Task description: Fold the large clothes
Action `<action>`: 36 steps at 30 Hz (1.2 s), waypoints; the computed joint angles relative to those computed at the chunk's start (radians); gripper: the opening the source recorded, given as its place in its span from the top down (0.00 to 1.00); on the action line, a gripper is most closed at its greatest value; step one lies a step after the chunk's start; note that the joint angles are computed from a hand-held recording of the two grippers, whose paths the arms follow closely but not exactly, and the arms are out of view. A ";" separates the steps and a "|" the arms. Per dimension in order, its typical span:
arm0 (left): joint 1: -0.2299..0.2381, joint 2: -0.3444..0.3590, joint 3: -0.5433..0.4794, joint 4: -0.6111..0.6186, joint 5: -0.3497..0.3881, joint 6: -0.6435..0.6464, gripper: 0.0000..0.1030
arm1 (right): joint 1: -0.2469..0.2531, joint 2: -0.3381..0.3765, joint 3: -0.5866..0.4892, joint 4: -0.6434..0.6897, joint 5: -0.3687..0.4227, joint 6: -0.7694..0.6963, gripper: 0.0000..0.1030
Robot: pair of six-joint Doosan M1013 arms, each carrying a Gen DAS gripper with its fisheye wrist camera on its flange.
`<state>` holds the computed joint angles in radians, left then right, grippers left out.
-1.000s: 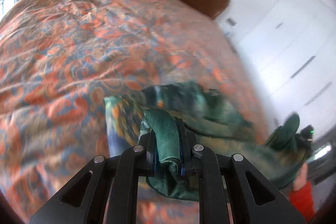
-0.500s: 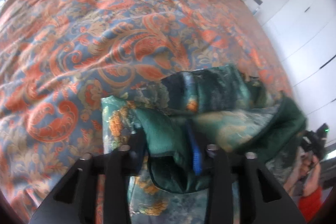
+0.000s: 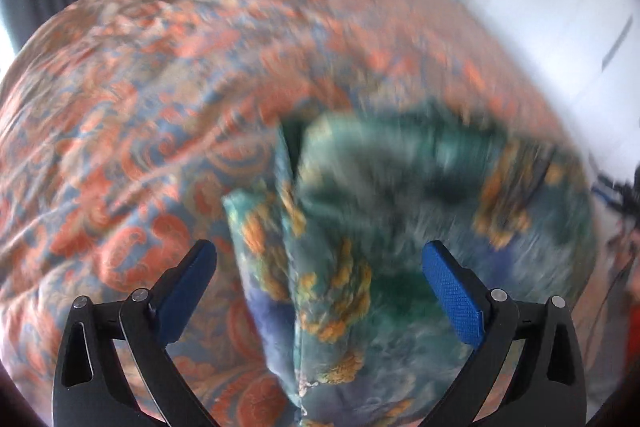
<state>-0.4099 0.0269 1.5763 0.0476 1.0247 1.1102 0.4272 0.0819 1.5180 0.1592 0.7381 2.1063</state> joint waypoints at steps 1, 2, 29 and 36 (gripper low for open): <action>-0.005 0.013 -0.005 0.002 0.016 0.008 0.01 | 0.008 0.016 -0.018 -0.024 0.055 -0.029 0.34; -0.011 0.026 -0.010 0.008 0.029 0.010 0.02 | 0.009 0.029 -0.029 -0.020 0.094 -0.057 0.34; 0.020 0.048 0.064 0.087 -0.151 -0.241 0.36 | 0.118 0.141 -0.072 -0.522 0.109 0.263 0.82; 0.012 -0.015 0.098 0.157 -0.170 -0.348 0.07 | 0.075 0.106 -0.011 -0.420 0.045 0.288 0.54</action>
